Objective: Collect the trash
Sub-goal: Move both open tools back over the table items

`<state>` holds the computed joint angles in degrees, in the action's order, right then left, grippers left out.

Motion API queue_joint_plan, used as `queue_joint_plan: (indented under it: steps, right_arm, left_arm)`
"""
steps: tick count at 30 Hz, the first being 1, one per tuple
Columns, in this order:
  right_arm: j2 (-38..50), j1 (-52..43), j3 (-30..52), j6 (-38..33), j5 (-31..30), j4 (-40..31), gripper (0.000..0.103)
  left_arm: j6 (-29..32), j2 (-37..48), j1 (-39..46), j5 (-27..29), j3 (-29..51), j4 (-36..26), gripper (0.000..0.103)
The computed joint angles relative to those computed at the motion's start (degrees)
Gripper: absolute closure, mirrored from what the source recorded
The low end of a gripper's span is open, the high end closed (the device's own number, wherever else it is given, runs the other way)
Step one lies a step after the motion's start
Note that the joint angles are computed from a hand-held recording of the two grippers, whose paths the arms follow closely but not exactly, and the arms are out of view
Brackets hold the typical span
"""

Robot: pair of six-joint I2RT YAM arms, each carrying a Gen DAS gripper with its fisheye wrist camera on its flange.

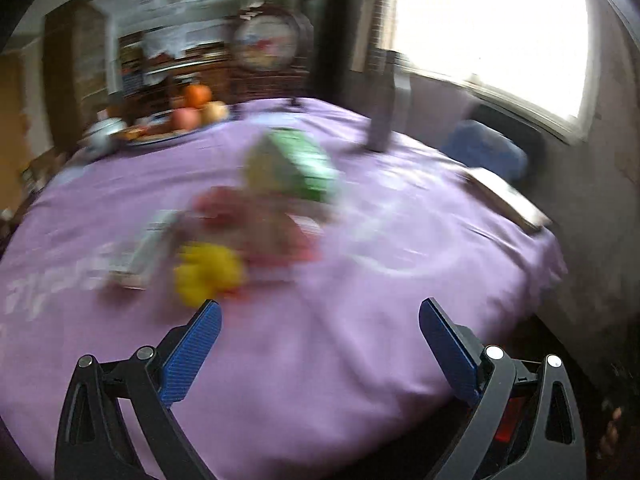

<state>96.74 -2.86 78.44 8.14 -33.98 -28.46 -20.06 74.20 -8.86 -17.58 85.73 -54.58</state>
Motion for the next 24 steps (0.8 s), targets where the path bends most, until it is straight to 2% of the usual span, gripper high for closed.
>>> queue_joint_plan:
  steps: [7, 12, 16, 22, 24]
  right_arm:
    - [-1.3, 5.9, 2.6, 0.1, 1.8, -1.4, 0.022]
    - [-0.6, 10.9, 5.3, -0.9, 3.6, -3.1, 0.022]
    - [0.4, 14.1, 8.6, -0.9, 4.0, -5.0, 0.022]
    - [2.0, 18.2, 14.3, 0.4, 3.7, -7.6, 0.019]
    - [3.3, 19.6, 16.8, 1.2, 2.8, -8.5, 0.019]
  left_arm:
    - [10.6, 4.5, 19.8, 7.5, 6.4, -4.0, 0.006]
    - [13.2, 13.3, 29.7, 16.3, 13.6, -8.0, 0.006]
    - [13.8, 21.6, 33.2, 21.1, 20.7, -11.7, 0.006]
    - [17.7, 26.4, 35.1, 23.6, 23.6, -12.5, 0.006]
    - [20.6, 27.2, 34.2, 21.6, 23.6, -11.6, 0.006]
